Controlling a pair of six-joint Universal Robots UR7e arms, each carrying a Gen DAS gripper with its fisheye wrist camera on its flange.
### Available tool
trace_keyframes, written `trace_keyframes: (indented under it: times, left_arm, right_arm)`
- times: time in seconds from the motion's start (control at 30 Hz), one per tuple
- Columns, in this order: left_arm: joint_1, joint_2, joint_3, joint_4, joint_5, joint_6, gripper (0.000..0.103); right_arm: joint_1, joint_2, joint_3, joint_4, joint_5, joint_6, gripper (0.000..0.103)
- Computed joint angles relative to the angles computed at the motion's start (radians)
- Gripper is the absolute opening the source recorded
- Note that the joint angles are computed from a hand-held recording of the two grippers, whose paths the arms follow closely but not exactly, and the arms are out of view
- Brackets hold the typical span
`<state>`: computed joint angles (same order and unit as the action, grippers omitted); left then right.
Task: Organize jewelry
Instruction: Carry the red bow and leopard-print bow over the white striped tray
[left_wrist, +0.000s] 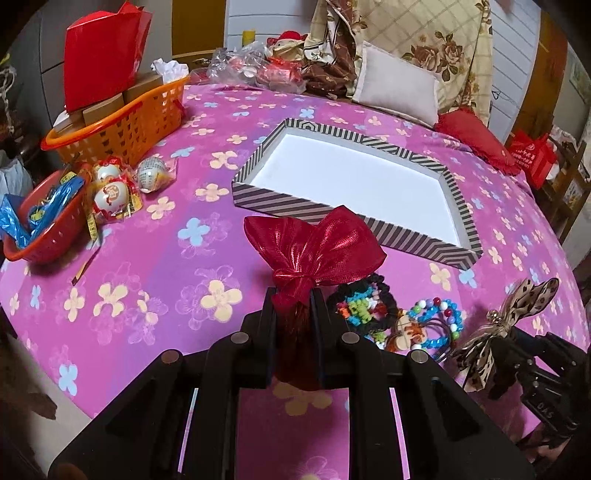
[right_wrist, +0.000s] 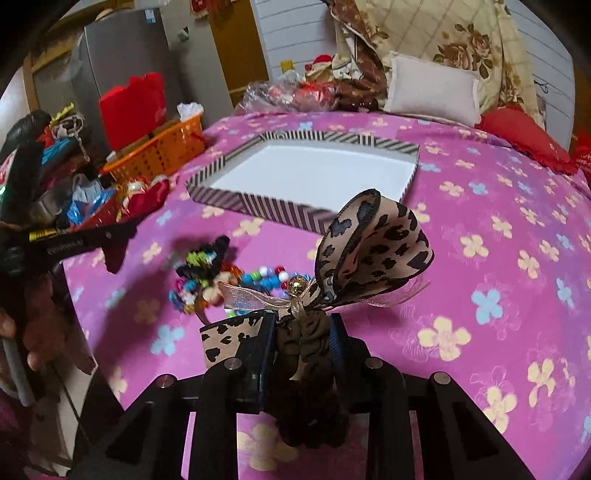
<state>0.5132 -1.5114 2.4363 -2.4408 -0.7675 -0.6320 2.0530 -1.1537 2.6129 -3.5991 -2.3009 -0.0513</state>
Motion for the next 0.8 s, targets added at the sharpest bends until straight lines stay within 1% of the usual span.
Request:
trace_keyframes:
  times: [0.2, 0.47, 0.63, 0.8]
  left_arm:
    - [-0.001, 0.026, -0.023, -0.012, 0.004, 0.009, 0.015]
    - [0.011, 0.079, -0.075, -0.038, 0.044, 0.040, 0.015]
    - [0.021, 0.112, -0.104, -0.052, 0.065, 0.072, 0.015]
    - [0.045, 0.157, -0.140, -0.083, 0.078, 0.118, 0.015]
  right_arm:
    - [0.005, -0.043, -0.028, 0.056, 0.014, -0.001, 0.027]
    - [0.011, -0.076, -0.082, 0.098, 0.020, -0.029, 0.027]
    - [-0.007, -0.082, -0.113, 0.111, 0.030, -0.042, 0.027]
    - [-0.046, -0.091, -0.149, 0.131, 0.047, -0.062, 0.027]
